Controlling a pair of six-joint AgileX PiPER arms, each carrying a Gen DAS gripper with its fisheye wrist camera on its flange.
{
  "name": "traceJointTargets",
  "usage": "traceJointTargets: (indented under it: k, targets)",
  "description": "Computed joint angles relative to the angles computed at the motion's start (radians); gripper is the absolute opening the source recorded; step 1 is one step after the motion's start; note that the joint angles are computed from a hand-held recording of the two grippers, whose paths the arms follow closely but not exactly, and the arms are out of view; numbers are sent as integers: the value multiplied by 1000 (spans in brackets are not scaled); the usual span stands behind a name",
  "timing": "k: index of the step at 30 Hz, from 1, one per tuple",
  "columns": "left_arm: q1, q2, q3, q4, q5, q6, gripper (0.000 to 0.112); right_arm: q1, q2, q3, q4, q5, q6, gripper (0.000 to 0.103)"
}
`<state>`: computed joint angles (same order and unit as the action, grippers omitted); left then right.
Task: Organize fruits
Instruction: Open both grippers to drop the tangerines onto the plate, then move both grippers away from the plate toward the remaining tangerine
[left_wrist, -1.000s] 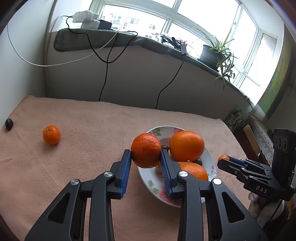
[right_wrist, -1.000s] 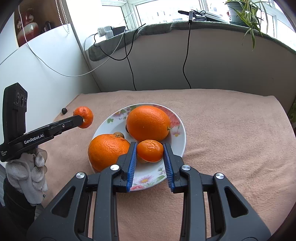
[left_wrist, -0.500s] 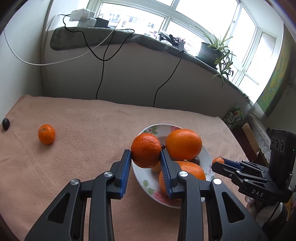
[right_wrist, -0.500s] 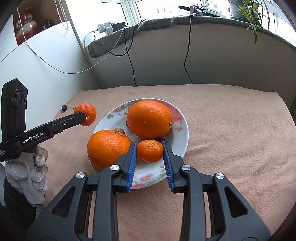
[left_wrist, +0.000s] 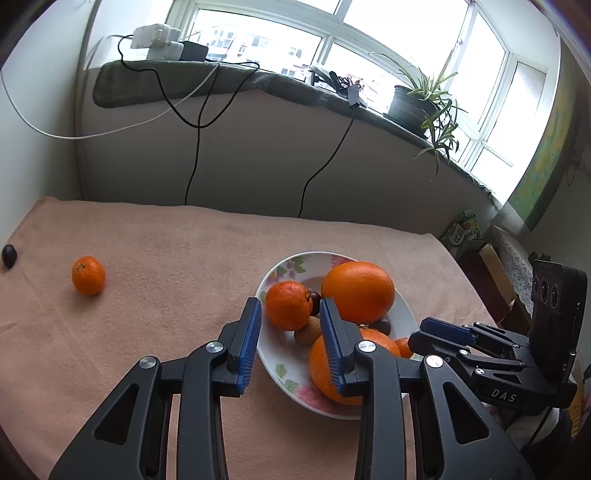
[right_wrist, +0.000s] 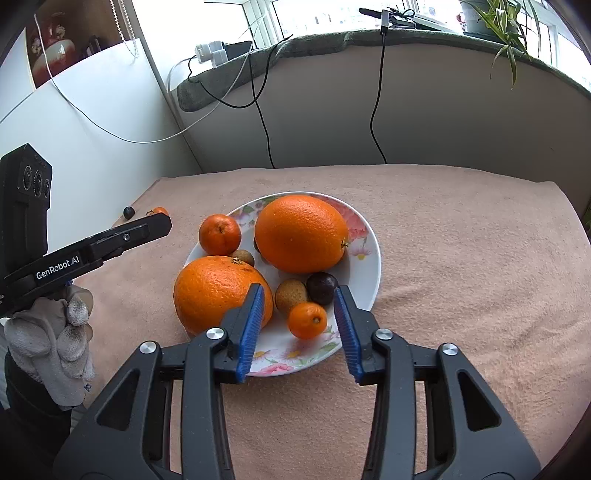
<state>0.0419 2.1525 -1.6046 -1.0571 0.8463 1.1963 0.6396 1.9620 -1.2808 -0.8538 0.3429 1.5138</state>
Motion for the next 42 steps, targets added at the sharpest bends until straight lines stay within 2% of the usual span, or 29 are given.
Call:
traceJointTargets:
  k: [3, 5, 7, 8, 12, 15, 16, 18, 26, 37, 42]
  targets:
    - [0, -2, 3, 3, -3, 1, 32, 2, -4, 4, -4, 1, 2, 51]
    - [-1, -6, 10, 2, -7, 5, 33, 6, -4, 3, -13, 6, 8, 56]
    - [-2, -13, 21, -3, -15, 15, 48, 10, -5, 3, -34, 12, 31, 67]
    - [-3, -17, 26, -6, -20, 20, 51, 12, -7, 8, -58, 10, 55, 69]
    - [-12, -40, 53, -7, -57, 33, 74, 8, -7, 1, -30, 4, 23, 70]
    - [-19, -50, 64, -3, -78, 36, 79, 12, -5, 0, -27, 4, 17, 73]
    - [-24, -55, 71, 0, -93, 36, 82, 13, -5, 0, -35, 4, 25, 81]
    - [-28, -67, 90, -5, -119, 50, 82, 21, -11, 12, -106, 5, 99, 85]
    - [-36, -85, 104, 11, -162, 37, 82, 19, -14, -3, -89, 16, 70, 85]
    - [-18, -97, 110, -8, -176, 54, 82, 8, -2, -41, -22, 8, -9, 85]
    - [-3, -95, 104, -18, -184, 64, 82, -1, 7, -78, 54, 7, -92, 85]
